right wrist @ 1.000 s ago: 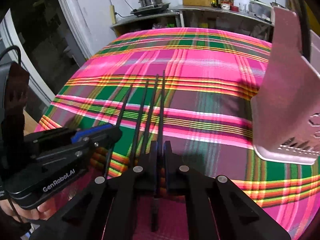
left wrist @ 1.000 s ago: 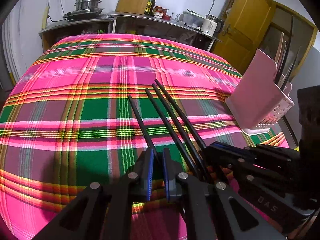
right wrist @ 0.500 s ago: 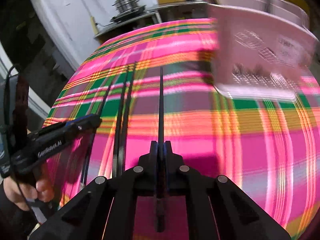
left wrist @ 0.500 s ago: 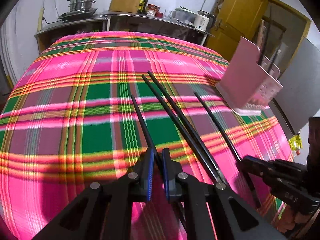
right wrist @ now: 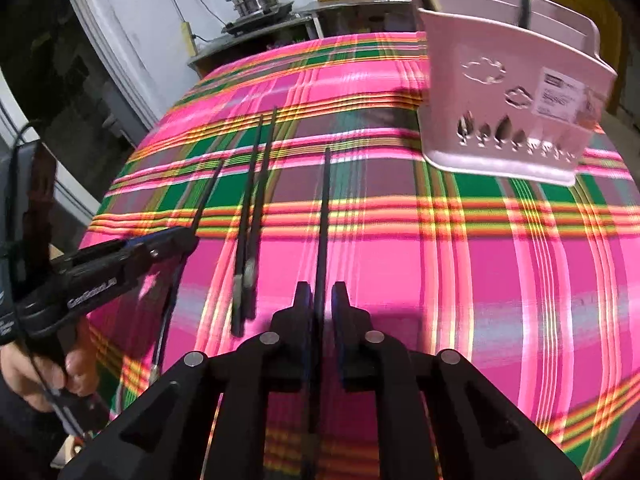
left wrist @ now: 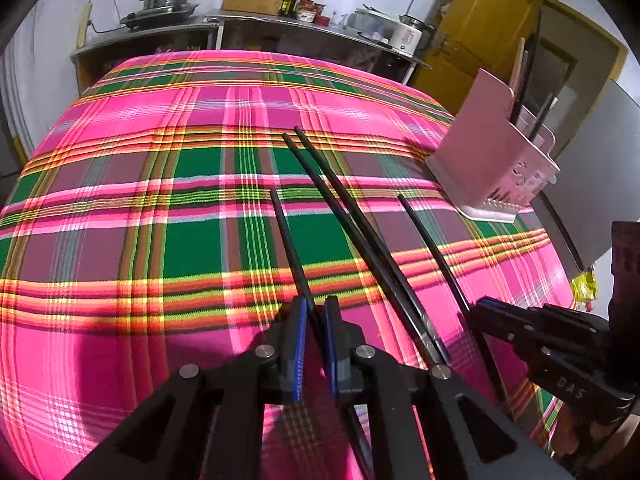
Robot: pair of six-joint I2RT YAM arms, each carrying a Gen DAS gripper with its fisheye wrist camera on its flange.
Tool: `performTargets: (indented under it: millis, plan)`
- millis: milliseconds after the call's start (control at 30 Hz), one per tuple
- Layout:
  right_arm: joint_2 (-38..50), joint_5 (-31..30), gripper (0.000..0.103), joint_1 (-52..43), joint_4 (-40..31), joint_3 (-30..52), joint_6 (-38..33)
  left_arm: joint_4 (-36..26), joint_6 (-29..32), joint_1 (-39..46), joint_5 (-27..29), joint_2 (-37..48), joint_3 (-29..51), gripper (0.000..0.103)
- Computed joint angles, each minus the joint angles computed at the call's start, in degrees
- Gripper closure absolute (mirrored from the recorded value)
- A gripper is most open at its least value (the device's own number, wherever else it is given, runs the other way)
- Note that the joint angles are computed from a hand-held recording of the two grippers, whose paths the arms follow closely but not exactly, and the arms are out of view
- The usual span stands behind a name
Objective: Organize utensils
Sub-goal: 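Grasp a dark chopstick with the left tool while the right tool grasps another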
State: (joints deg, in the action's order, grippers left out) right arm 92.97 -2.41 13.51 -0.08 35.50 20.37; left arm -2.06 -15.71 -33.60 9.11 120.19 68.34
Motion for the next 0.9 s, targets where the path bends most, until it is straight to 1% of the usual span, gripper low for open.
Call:
performTargets:
  millis: [233,433,567,667,767,900]
  plan:
    - [7.00,1.01,0.092,-0.30,-1.88,7.89,-2.56,-2.01,-1.16,-0.28,-1.58,2.25,3.93,0.094]
    - [10.33,1.41,0.092,-0.81,-3.02,12.19,-3.12,-2.96,-0.79,-0.78,-3.11,3.76,6.42,0.094]
    - [10.98,1.23,0.093,-0.99,-2.35,12.51,-3.50,-3.65,0.50,-1.56,-4.96,4.79,8.12,0.094]
    - [11.79,0.69,0.097,-1.43,-2.45,13.48,-3.89,-4.66,1.37,-1.97,-5.91,5.53,9.59,0.095]
    - [11.67,0.09,0.097,-1.69,-2.54,13.58,-4.01,-5.57,1.00,-1.55,-5.07,5.91,10.61,0.096]
    - [8.62,0.04,0.097,-1.43,-1.58,11.39,-3.84,-5.36,0.58,-1.19,-4.29,4.86,9.88,0.097]
